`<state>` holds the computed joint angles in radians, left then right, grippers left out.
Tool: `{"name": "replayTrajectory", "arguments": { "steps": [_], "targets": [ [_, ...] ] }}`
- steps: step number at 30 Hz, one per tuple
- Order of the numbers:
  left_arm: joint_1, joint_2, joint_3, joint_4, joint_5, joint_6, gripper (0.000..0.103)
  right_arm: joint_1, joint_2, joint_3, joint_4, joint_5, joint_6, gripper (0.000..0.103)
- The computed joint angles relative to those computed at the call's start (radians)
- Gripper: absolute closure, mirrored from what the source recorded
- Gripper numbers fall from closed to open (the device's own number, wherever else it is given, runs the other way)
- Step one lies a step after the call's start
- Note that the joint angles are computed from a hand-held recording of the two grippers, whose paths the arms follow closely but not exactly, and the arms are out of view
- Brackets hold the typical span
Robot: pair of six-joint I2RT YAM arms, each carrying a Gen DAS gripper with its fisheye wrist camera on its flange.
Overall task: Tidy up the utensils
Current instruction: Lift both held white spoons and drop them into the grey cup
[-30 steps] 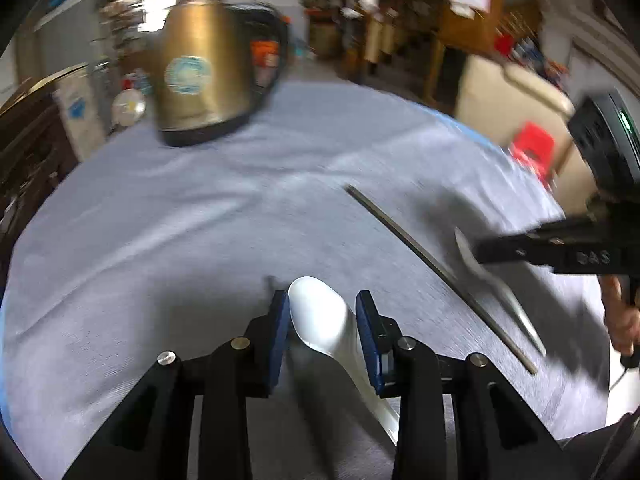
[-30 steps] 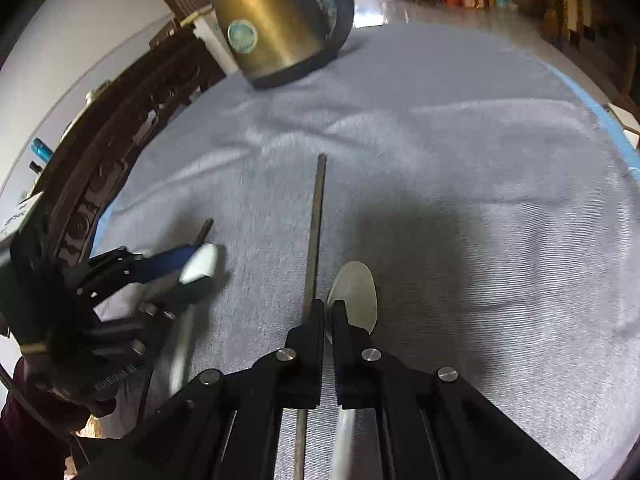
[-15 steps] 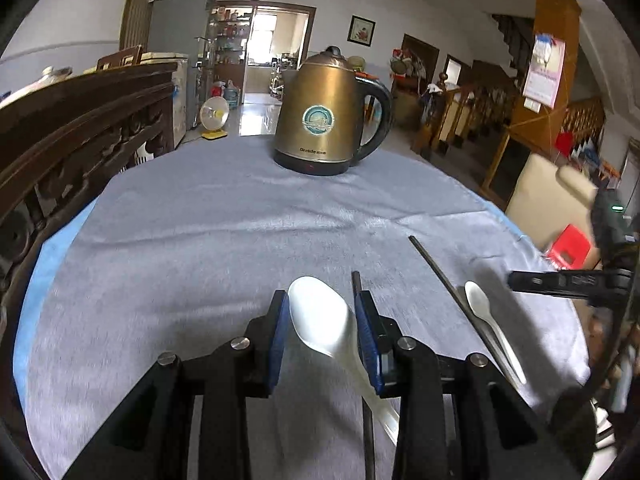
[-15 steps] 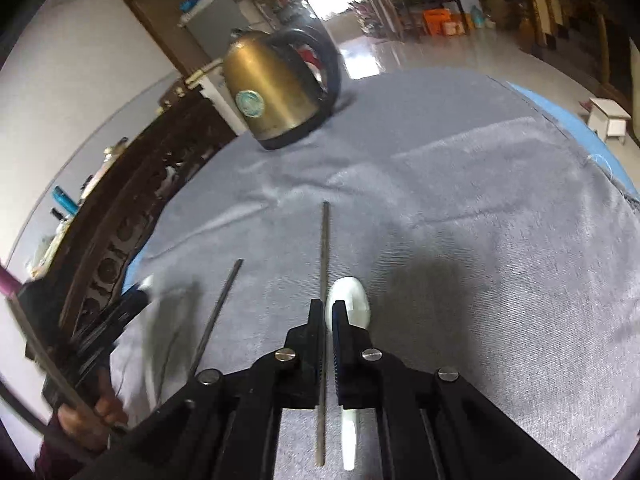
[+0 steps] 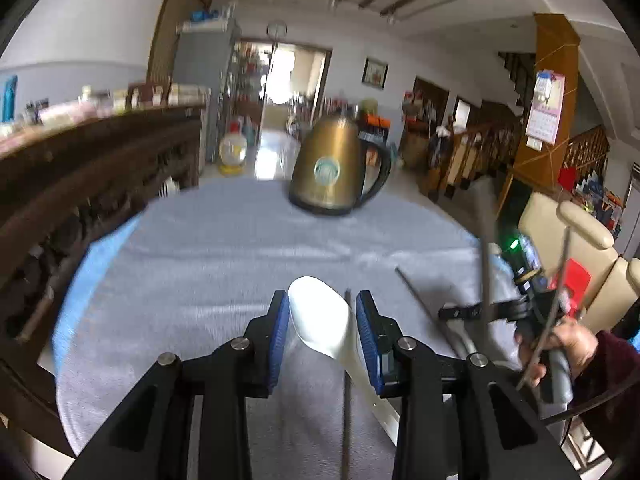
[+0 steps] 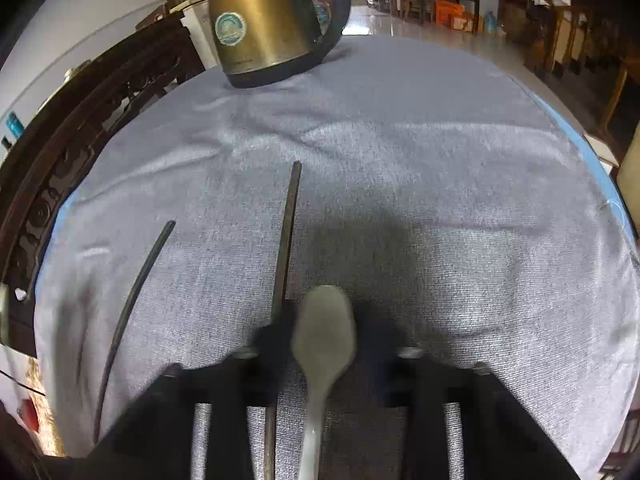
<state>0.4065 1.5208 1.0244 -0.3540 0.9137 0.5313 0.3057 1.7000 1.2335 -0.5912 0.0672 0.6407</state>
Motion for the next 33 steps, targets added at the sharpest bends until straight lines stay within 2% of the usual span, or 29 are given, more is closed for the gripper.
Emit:
{"name": "replayTrajectory", "arguments": {
  "steps": [3, 6, 8, 13, 15, 17, 20, 22, 24, 26, 29, 31, 33],
  "targets": [
    [0.024, -0.132, -0.117, 0.142, 0.030, -0.101, 0.067, 0.000, -0.045, -0.056, 0.033, 0.015, 0.031, 0.074],
    [0.048, -0.299, -0.284, 0.370, 0.027, -0.230, 0.067, 0.001, -0.166, -0.174, 0.128, 0.022, 0.078, 0.074],
    [0.043, -0.364, -0.350, 0.456, 0.005, -0.282, 0.067, 0.019, -0.284, -0.276, 0.199, 0.068, 0.118, 0.074],
    [0.033, -0.513, -0.498, 0.648, -0.067, -0.425, 0.067, 0.188, -0.624, -0.498, 0.361, 0.393, 0.232, 0.073],
    [0.031, -0.543, -0.528, 0.683, -0.088, -0.457, 0.067, 0.283, -0.692, -0.525, 0.393, 0.541, 0.245, 0.073],
    [0.037, -0.580, -0.568, 0.725, -0.103, -0.502, 0.067, 0.426, -0.757, -0.559, 0.451, 0.737, 0.253, 0.073],
    [0.024, -0.607, -0.609, 0.784, -0.158, -0.546, 0.067, 0.601, -0.771, -0.593, 0.587, 0.983, 0.231, 0.073],
    [0.010, -0.618, -0.632, 0.804, -0.199, -0.559, 0.067, 0.677, -0.748, -0.605, 0.682, 1.094, 0.201, 0.073],
    [-0.010, -0.618, -0.654, 0.833, -0.239, -0.563, 0.067, 0.713, -0.690, -0.594, 0.759, 1.153, 0.168, 0.073],
    [-0.014, -0.634, -0.690, 0.879, -0.267, -0.570, 0.067, 0.713, -0.646, -0.584, 0.818, 1.169, 0.140, 0.073],
    [-0.026, -0.634, -0.711, 0.910, -0.283, -0.578, 0.067, 0.733, -0.597, -0.586, 0.973, 1.236, 0.067, 0.073],
    [-0.038, -0.632, -0.727, 0.938, -0.297, -0.579, 0.067, 0.733, -0.551, -0.593, 1.128, 1.258, -0.021, 0.073],
    [-0.044, -0.641, -0.748, 0.965, -0.306, -0.582, 0.067, 0.744, -0.513, -0.575, 1.183, 1.271, -0.060, 0.073]
  ]
}}
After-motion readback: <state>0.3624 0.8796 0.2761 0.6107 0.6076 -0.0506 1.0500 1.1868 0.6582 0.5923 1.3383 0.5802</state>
